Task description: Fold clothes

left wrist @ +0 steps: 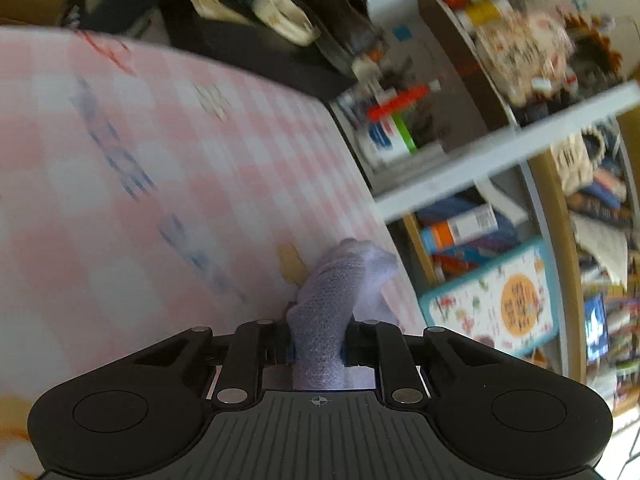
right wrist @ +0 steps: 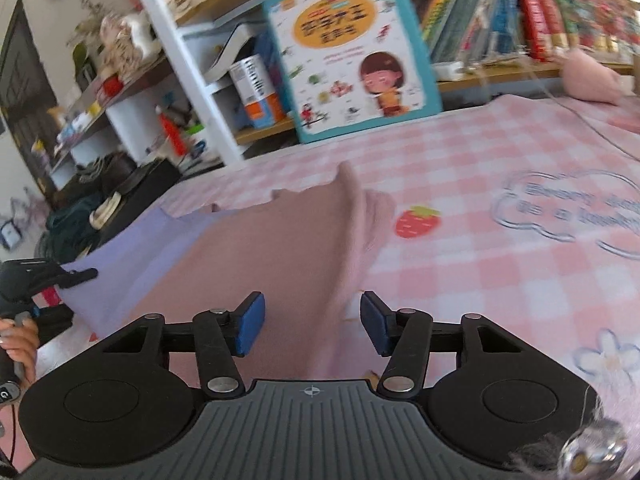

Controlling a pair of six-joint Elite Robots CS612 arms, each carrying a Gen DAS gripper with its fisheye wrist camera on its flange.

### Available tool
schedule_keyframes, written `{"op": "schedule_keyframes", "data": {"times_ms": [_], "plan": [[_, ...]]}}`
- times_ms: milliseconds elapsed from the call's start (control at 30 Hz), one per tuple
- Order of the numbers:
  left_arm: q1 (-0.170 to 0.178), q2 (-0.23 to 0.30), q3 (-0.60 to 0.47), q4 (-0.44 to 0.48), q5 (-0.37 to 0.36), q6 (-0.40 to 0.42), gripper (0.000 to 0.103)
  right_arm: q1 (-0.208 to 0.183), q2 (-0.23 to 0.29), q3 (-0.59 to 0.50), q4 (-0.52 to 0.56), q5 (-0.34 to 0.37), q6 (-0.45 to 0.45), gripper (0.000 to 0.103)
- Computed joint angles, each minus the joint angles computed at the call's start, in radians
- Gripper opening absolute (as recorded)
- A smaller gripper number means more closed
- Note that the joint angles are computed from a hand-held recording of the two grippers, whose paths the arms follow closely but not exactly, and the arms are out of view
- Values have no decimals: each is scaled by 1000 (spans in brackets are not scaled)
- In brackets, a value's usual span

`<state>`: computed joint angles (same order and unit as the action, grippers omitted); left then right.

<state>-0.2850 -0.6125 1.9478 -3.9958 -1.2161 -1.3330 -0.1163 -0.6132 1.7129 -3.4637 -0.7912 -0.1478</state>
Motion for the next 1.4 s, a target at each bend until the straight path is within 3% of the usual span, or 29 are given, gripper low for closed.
{"op": "schedule_keyframes", "data": {"times_ms": [167, 233, 333, 400, 600, 967, 1133, 1267, 1367, 1400], "plan": [[15, -12, 41, -36, 29, -8, 17, 16, 3, -25, 59, 42, 11, 46], [18, -13, 51, -52, 32, -6, 17, 20, 3, -28, 81, 57, 6, 31], [20, -12, 52, -66, 26, 11, 17, 24, 6, -32, 109, 82, -4, 18], [17, -14, 50, -76, 31, 40, 17, 24, 9, -36, 114, 96, 3, 15], [-8, -37, 47, -150, 33, 215, 17, 15, 28, -50, 115, 135, 44, 13], [-97, -92, -10, -187, 0, 609, 17, 3, 55, -65, 78, 185, 120, 13], [-157, -89, -60, -105, -23, 809, 18, -1, 61, -72, 86, 206, 141, 13], [-201, -80, -88, 90, -69, 948, 23, -4, 65, -76, 91, 221, 153, 13], [-224, -75, -109, 261, -87, 1033, 35, -8, 65, -79, 110, 233, 152, 14], [-230, -71, -110, 270, -80, 1051, 38, -11, 65, -81, 120, 240, 153, 14]]}}
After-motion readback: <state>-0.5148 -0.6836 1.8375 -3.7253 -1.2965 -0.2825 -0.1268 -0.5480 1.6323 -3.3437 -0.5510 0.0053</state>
